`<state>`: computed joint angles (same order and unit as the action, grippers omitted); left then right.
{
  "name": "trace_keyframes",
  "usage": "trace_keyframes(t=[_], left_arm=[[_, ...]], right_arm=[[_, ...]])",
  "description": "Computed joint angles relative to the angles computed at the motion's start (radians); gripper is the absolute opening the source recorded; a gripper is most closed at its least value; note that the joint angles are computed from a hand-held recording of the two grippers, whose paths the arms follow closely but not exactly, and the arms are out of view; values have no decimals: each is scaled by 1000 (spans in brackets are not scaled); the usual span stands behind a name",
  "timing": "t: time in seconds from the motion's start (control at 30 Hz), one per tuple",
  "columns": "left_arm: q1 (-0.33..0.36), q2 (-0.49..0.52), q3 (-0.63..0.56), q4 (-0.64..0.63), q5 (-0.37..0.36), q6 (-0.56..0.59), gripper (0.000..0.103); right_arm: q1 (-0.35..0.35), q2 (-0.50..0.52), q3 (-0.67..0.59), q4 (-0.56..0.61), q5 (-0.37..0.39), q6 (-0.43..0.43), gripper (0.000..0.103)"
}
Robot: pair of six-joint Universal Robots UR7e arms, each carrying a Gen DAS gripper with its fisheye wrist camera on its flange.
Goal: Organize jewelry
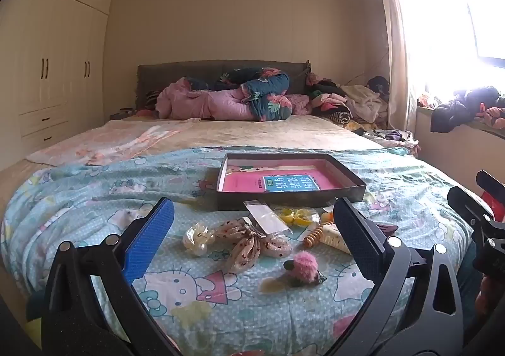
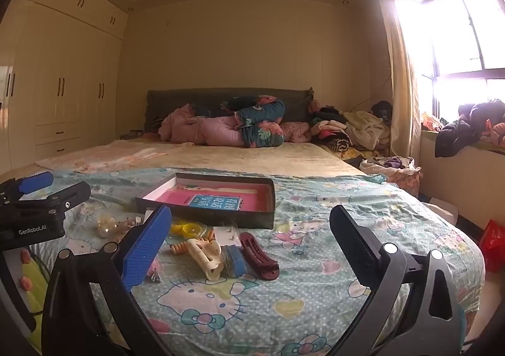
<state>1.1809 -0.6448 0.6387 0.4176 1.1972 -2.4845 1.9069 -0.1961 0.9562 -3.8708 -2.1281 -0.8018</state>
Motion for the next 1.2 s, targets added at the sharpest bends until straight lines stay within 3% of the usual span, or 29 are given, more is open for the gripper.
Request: trace_keyframes(t=[1.2], left_arm=[[0,15,-14,10,-8,-5,93]], right_arm=[[0,4,-4,10,-4,11,97]])
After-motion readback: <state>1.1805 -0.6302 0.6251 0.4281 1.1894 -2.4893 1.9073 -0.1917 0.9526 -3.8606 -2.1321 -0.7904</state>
